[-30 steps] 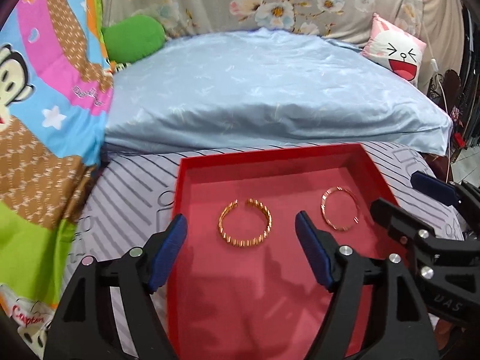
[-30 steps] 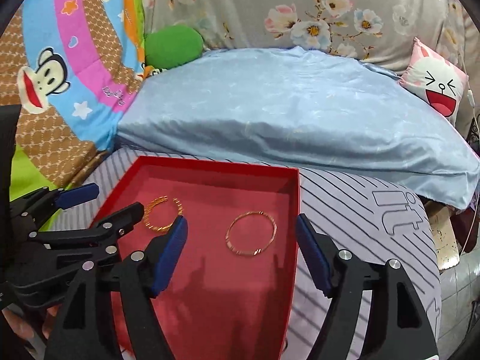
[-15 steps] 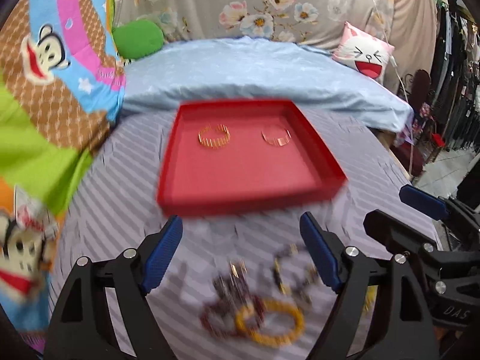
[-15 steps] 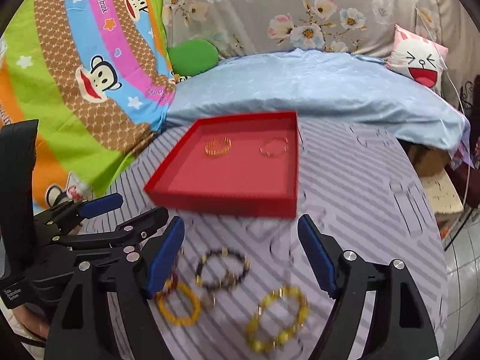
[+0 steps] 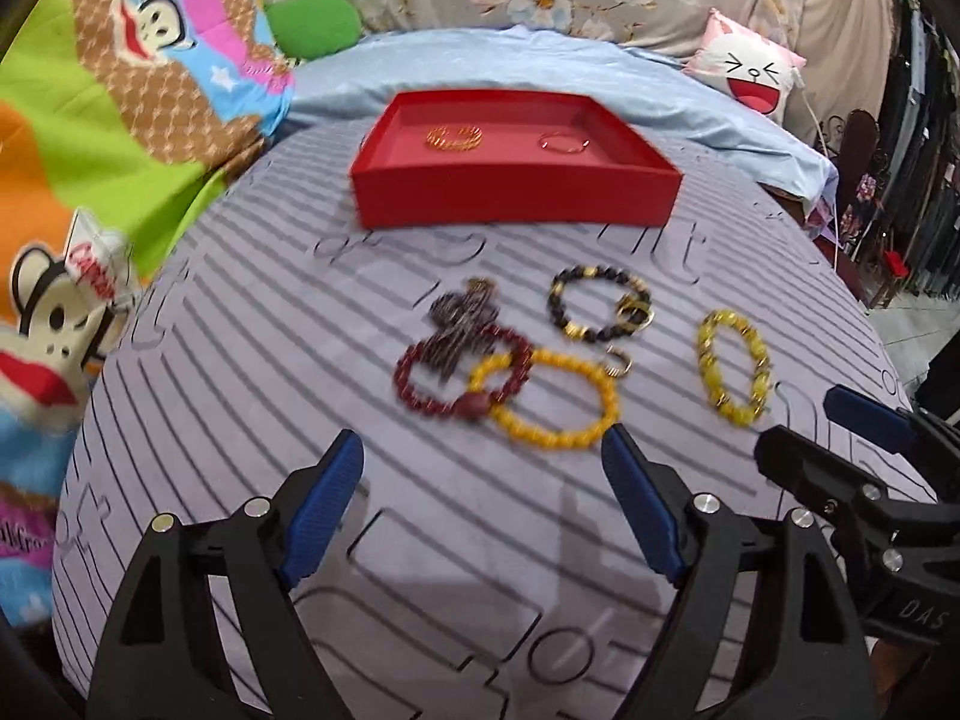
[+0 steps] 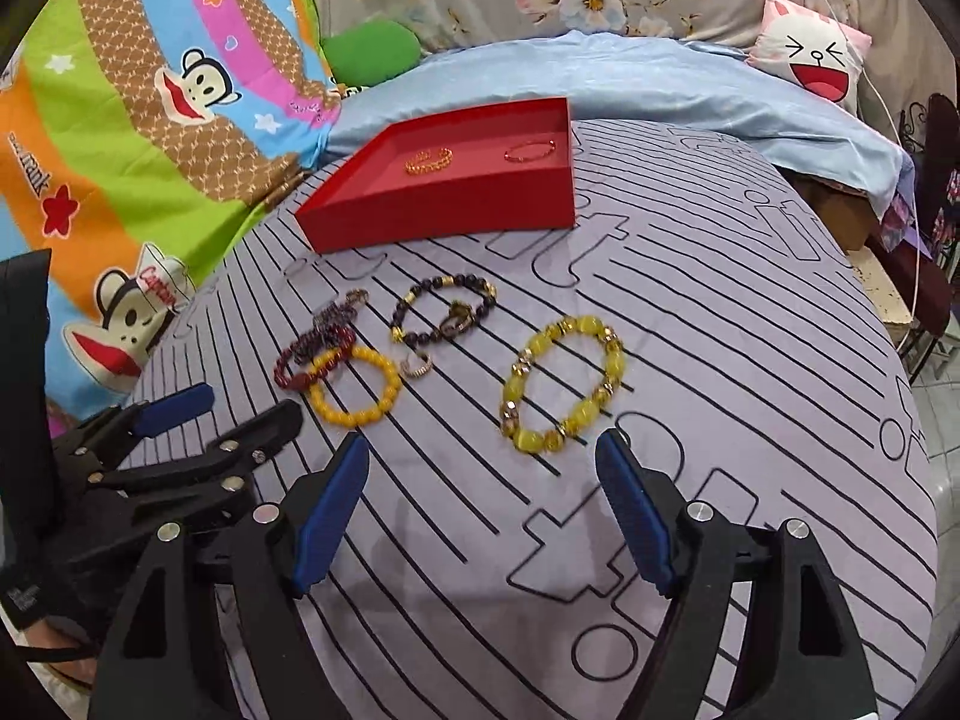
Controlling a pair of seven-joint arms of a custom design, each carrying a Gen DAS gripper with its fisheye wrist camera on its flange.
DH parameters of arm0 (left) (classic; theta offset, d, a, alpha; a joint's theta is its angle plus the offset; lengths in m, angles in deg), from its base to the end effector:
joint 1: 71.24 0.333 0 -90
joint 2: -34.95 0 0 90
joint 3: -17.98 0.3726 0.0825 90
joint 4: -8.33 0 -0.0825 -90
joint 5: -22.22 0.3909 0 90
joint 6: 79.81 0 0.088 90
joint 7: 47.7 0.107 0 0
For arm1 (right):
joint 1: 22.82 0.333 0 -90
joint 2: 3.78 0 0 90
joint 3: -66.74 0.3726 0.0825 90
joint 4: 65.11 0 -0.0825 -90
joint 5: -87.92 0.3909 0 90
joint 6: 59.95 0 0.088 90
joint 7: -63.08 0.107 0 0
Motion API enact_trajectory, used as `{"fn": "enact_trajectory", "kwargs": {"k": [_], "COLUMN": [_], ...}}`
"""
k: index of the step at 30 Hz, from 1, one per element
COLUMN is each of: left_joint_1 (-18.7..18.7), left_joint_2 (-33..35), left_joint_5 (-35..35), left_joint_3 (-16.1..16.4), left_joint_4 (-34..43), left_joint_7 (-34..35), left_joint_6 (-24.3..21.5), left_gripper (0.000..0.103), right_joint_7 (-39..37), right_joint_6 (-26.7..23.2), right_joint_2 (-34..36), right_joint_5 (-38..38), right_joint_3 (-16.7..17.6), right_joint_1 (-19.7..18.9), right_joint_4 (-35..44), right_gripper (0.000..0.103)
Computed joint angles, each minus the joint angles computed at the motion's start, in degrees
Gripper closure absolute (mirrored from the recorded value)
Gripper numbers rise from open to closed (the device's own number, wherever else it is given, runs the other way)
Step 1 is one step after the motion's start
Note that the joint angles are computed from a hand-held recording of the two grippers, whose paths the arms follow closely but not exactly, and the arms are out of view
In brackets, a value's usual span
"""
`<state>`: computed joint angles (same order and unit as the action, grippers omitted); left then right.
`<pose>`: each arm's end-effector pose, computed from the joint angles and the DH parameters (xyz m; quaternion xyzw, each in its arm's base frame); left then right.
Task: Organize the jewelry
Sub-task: 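Open both tools and lift them away from the red tray, then grasp yellow round-bead bracelet with left tool while right tool grasps glass-bead bracelet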
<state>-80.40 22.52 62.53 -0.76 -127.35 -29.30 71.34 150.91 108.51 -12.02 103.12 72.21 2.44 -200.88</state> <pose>0.4296 -0.2555 0.5037 -0.7302 0.5932 -0.2326 0.2465 0.4579 0.2548 0.5158 -0.7635 0.5409 -0.1227 0.3308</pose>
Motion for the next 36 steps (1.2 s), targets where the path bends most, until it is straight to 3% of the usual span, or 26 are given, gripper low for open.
{"fn": "enact_trajectory", "kwargs": {"k": [5, 25, 36], "left_joint_1": [-0.02, 2.75, 2.40], "left_joint_2": [-0.48, 0.49, 1.23], "left_joint_5": [-3.27, -4.02, -4.76], "left_joint_3": [0.87, 2.52, 2.28], "left_joint_4": [-1.40, -0.32, -0.10], "left_joint_7": [0.17, -1.18, -0.42], "left_joint_6": [0.12, -0.39, 1.00], "left_gripper": [0.025, 0.029, 0.029], "right_joint_7": [4.84, 11.64, 19.89], "right_joint_6": [0.80, 0.32, -3.90], "right_joint_2": [0.15, 2.53, 6.39], "right_joint_5": [-6.37, -12.82, -22.20], "right_joint_3": [1.44, 1.18, 1.00], "right_joint_1": [-2.52, -5.27, -6.91], "right_joint_4": [-0.50, 2.06, 6.34], "right_gripper": [0.028, 0.028, 0.054]}}
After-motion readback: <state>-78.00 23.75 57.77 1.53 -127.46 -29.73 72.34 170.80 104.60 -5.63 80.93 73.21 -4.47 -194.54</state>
